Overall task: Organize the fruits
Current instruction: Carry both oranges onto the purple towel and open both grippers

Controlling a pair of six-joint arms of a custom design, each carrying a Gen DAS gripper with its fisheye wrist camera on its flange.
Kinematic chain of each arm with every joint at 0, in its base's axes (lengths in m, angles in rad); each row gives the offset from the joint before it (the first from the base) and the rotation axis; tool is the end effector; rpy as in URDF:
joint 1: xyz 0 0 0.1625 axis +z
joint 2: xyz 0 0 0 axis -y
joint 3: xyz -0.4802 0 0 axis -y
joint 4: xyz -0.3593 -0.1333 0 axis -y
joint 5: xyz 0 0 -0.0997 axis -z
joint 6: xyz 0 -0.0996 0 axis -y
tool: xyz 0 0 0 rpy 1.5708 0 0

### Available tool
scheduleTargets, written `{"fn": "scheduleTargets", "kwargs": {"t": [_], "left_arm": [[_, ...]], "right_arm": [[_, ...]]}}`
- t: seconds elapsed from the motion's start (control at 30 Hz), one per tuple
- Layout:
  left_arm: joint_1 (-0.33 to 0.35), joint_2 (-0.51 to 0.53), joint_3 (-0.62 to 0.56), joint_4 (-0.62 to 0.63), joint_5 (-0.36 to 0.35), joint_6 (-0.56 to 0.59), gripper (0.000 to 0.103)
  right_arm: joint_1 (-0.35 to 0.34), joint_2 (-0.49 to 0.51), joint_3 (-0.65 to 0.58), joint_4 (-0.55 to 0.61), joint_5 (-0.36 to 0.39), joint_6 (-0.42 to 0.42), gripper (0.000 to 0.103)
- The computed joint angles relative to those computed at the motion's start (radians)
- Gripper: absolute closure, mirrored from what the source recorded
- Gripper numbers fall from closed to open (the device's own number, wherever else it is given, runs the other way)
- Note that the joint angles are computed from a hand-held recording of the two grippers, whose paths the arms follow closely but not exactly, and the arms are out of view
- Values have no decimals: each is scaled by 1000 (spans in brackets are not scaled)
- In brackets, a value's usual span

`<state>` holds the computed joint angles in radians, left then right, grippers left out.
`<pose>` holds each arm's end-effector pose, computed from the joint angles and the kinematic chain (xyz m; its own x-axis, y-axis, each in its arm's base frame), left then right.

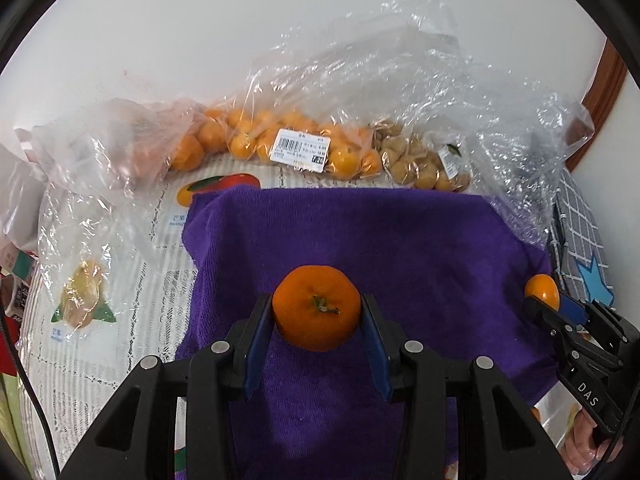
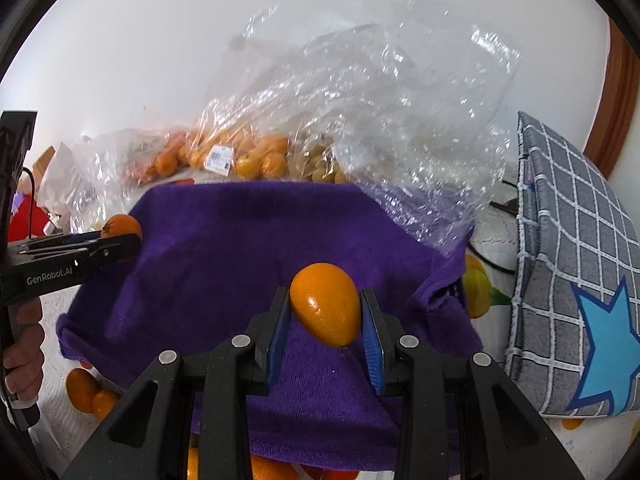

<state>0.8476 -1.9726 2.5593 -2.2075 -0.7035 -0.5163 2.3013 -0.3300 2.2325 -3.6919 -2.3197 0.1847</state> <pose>0.0151 -0.2991 0.3462 -0.7700 -0.0222 -0.6377 0.3229 0.8484 -0.4195 0.3493 -0.2918 -0.0712 -0.7527 -0.2388 0.6135 -0.5220 0.7843 -0.3352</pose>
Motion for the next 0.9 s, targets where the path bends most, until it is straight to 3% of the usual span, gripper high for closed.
{"fn": "scheduleTargets", "kwargs": {"t": [0.6,0.7,0.9], "left_arm": [[72,76,18,-52,-8,29,59],[67,70,26,-67,-18,47,46],[-10,-9,4,89,12,-56,45]], "right_arm": [[-39,20,-7,64,5,26,69],[-41,26,-6,67,2,24,69],[-8,14,5,49,-24,39,59]]}}
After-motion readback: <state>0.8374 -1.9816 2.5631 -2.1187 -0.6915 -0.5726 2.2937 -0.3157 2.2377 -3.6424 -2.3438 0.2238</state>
